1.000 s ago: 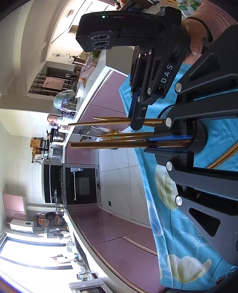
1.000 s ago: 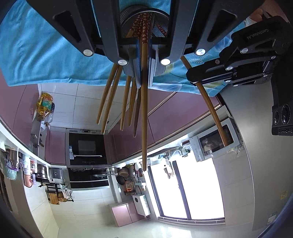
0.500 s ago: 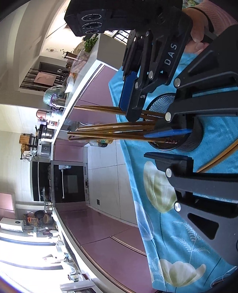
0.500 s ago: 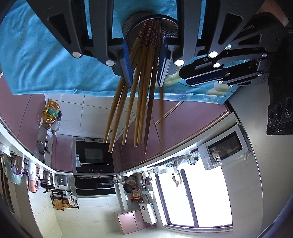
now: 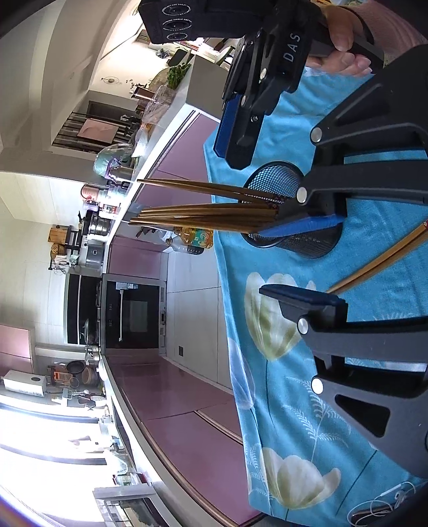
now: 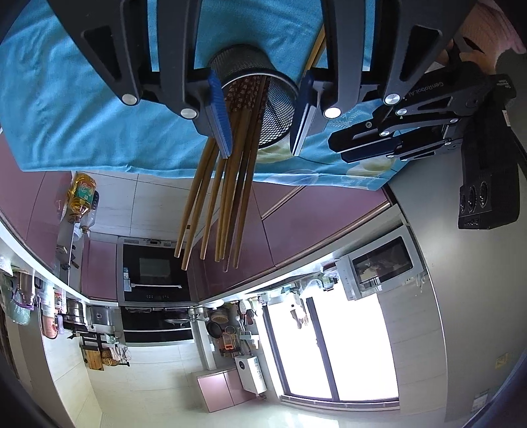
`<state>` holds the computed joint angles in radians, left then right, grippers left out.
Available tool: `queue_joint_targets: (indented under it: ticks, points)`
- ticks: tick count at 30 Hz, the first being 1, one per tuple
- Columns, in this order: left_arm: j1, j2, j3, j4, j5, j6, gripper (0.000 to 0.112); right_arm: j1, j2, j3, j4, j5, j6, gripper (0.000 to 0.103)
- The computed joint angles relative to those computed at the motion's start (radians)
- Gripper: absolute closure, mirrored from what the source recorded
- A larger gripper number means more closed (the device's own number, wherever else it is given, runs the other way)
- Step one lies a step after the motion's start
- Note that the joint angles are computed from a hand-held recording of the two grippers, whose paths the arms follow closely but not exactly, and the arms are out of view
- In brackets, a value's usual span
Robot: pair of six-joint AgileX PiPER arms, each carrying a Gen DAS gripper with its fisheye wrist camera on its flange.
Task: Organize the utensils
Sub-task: 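Withdraw both open tools from the cup back to the remaining chopsticks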
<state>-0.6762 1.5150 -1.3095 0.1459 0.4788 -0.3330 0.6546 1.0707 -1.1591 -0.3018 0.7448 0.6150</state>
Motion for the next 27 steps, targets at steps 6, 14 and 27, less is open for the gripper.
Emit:
queue_joint_targets:
  ticks: [6, 14, 27]
  points:
    - [-0.023, -0.127, 0.177, 0.177, -0.03, -0.201, 0.072, 0.132, -0.026, 0.046, -0.053, 0.03, 0.063, 0.061]
    - [-0.047, -0.226, 0.354, 0.345, -0.03, -0.425, 0.058, 0.209, 0.03, 0.142, 0.001, -0.001, 0.104, 0.055]
    - [-0.062, -0.234, 0.471, 0.43, -0.029, -0.57, 0.039, 0.301, 0.103, 0.19, -0.018, 0.011, 0.208, 0.054]
